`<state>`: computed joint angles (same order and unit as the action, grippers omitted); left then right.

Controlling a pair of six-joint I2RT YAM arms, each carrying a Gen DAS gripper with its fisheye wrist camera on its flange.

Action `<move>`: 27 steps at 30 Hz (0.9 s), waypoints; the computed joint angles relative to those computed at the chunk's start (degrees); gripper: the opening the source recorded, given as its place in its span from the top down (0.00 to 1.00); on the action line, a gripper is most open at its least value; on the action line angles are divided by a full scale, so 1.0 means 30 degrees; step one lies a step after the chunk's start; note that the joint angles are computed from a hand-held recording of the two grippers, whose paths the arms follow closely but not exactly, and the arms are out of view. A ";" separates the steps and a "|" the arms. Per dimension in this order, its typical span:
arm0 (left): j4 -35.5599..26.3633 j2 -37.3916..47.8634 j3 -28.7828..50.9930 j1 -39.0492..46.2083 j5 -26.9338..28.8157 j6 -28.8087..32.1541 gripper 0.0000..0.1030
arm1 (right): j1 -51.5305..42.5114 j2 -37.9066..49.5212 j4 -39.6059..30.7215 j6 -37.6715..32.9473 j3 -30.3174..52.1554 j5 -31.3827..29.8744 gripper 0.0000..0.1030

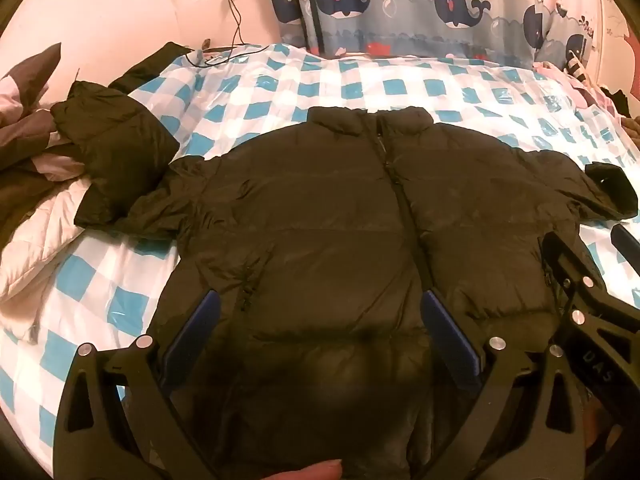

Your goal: Fold large clothes

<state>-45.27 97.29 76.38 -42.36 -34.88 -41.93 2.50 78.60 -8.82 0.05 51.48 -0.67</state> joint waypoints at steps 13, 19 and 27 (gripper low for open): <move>0.0473 -0.0084 -0.0347 0.0003 -0.0012 -0.0012 0.06 | -0.0044 0.0417 -0.0312 0.0167 0.0235 -0.0139 0.06; 0.0542 -0.0149 -0.0450 -0.0018 0.0036 -0.0086 0.06 | -0.0079 0.0470 -0.0363 0.0095 0.0268 -0.0131 0.06; 0.0832 -0.0146 -0.0710 0.0166 -0.0468 -0.0295 0.06 | -0.0400 0.0390 0.0002 -0.0190 -0.0146 -0.0299 0.06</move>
